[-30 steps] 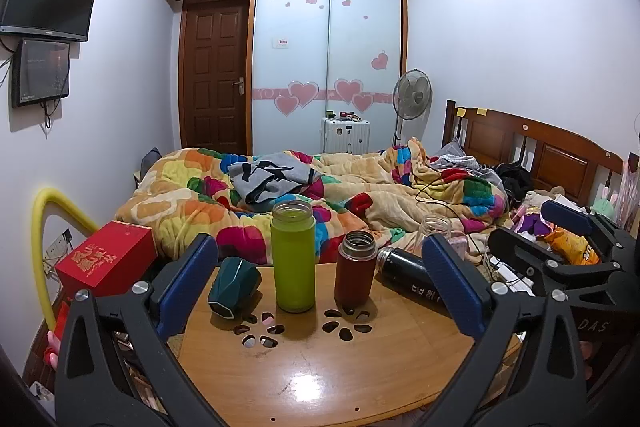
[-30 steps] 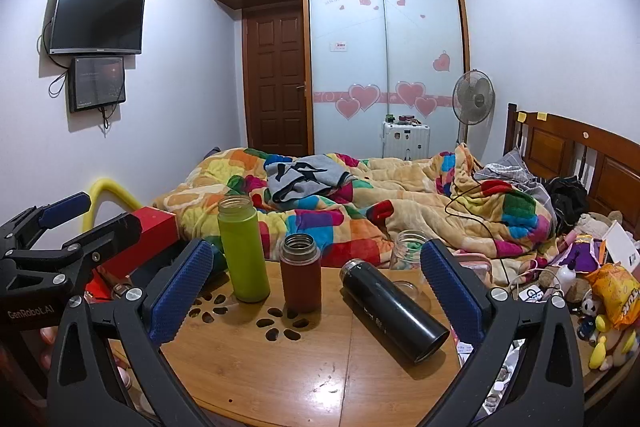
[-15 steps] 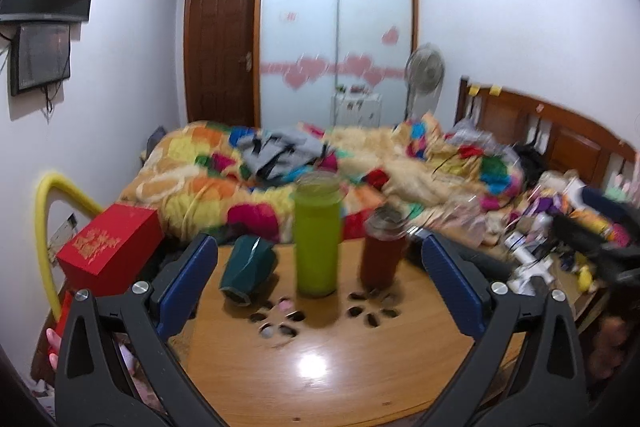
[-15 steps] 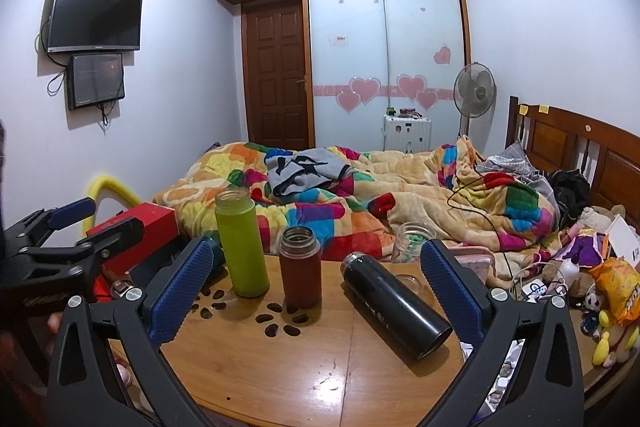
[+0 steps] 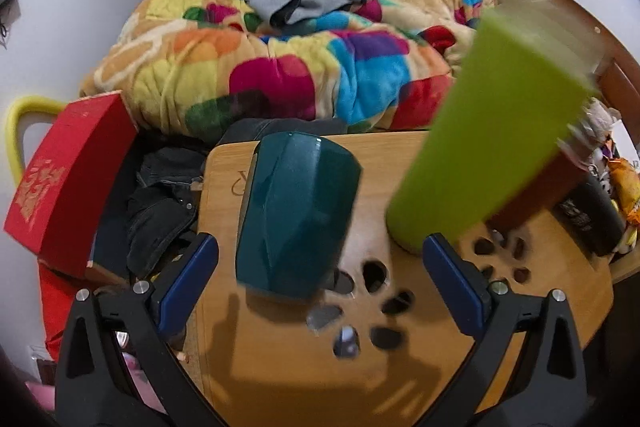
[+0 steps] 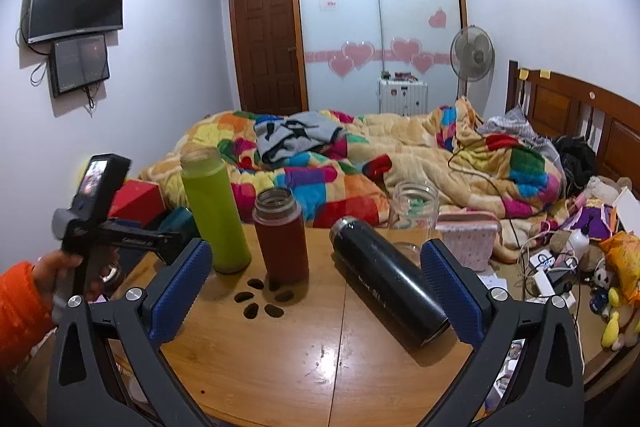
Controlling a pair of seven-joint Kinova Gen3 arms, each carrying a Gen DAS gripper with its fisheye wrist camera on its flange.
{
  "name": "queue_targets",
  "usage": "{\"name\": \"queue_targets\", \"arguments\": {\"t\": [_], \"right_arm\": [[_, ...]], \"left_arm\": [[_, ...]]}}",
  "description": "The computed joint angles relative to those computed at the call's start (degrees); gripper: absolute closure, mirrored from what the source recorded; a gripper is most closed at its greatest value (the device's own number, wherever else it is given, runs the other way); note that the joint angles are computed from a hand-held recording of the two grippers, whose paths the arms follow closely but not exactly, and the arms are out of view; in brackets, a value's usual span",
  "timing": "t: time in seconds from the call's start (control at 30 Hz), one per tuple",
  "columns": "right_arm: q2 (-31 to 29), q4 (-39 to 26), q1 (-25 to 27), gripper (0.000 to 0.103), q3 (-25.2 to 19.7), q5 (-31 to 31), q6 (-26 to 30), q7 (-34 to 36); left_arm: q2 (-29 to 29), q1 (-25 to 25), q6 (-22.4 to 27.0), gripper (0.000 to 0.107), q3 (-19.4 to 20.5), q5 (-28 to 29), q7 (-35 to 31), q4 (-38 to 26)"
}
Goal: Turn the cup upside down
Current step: 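Move the left gripper to the teal cup and grasp its body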
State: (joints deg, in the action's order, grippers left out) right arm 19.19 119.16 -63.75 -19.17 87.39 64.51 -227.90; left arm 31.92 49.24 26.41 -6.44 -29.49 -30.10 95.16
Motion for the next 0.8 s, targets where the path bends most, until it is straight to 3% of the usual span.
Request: {"name": "queue_targets", "arguments": {"t": [0.07,0.13,0.23,0.53,0.8], "right_arm": [[0.41,-0.07,0.98,0.0,0.26,0.2,-1.59,0.08],[0.84,-0.29,1.72,0.0,0.52,0.16,-2.87,0.37],[1.44,-0.44,2.49,0.0,0.95,0.38,-4.35,0.55],[2.07,-0.54,3.64,0.0,1.37,0.97,-6.96,-0.02],[2.53,-0.79,2.83,0.0,1.39,-0.33,-7.23,0.24]], "left_arm": [[1.65,-2.8,0.66,0.006,2.0,1.97,-2.14,-1.7],[3.05,-4.73,1.87,0.022,3.3,3.75,-4.31,-3.62],[4.31,-5.7,2.23,0.031,3.15,5.26,-5.8,-5.0],[2.45,-3.28,-1.2,0.033,0.74,6.24,-5.66,-1.15],[-0.51,3.1,-1.86,0.033,0.05,4.24,-1.18,3.47]]}}
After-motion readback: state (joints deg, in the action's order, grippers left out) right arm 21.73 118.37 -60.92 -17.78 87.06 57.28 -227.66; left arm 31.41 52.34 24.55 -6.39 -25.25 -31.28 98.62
